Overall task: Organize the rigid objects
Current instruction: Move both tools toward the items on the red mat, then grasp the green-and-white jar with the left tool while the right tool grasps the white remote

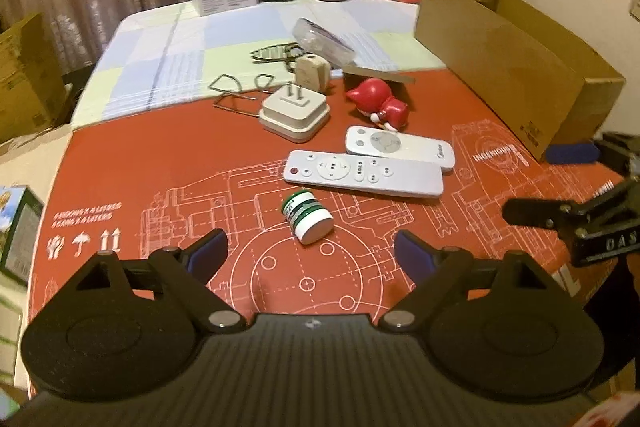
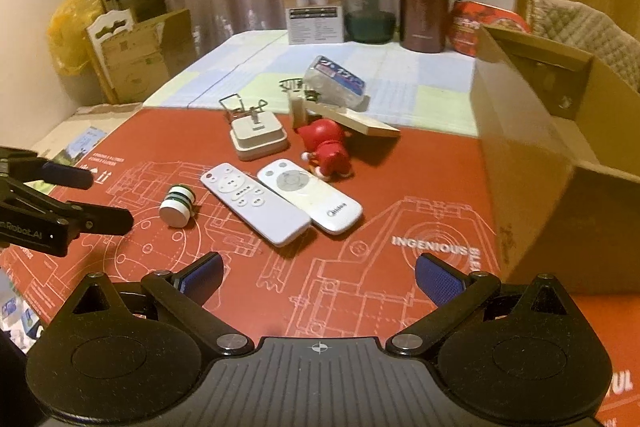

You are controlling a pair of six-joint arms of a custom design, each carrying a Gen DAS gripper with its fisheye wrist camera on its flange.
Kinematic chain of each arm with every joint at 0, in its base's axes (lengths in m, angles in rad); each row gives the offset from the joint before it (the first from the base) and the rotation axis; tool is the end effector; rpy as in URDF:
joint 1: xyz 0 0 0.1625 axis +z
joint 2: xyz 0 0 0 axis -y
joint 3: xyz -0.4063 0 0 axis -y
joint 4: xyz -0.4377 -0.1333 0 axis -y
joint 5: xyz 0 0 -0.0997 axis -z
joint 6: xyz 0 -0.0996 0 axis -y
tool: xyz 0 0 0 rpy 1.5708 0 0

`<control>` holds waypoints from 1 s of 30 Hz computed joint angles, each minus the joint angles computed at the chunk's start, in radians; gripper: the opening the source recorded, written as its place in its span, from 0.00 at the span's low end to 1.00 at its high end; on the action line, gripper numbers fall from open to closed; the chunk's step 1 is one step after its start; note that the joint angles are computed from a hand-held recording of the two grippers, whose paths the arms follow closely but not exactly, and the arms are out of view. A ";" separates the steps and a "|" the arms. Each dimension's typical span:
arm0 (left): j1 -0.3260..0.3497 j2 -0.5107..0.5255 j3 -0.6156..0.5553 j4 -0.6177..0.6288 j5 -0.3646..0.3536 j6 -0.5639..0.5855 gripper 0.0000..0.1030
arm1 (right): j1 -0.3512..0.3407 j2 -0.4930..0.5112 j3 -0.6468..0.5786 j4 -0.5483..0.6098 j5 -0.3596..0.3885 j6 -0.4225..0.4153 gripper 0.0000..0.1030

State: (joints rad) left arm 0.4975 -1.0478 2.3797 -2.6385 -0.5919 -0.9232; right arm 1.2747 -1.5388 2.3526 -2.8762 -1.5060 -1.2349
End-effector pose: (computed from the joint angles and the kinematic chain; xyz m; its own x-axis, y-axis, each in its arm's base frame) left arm -0.2381 -0.3751 0.0095 -0.7223 -0.0092 -0.6915 0.4513 0.7514 -0.4814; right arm 0.0028 -0.4697 0.2099 -0.5604 -0.7098 0.4268 -0.8248 0.5252 -0.2095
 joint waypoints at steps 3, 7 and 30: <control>0.024 0.009 0.011 -0.107 -0.024 0.127 0.83 | 0.007 0.031 -0.021 0.020 -0.002 -0.025 0.87; 0.057 0.034 0.020 -0.239 -0.040 0.295 0.81 | 0.017 0.079 -0.050 0.038 -0.004 -0.094 0.77; 0.228 0.101 -0.027 -0.508 -0.180 0.767 0.70 | 0.083 0.298 -0.167 0.051 -0.068 -0.349 0.38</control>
State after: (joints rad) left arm 0.7257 -0.9469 2.3532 -3.1468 -0.7715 -0.1557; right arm 1.3574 -1.2405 2.1852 -2.8254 -1.5740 -1.5835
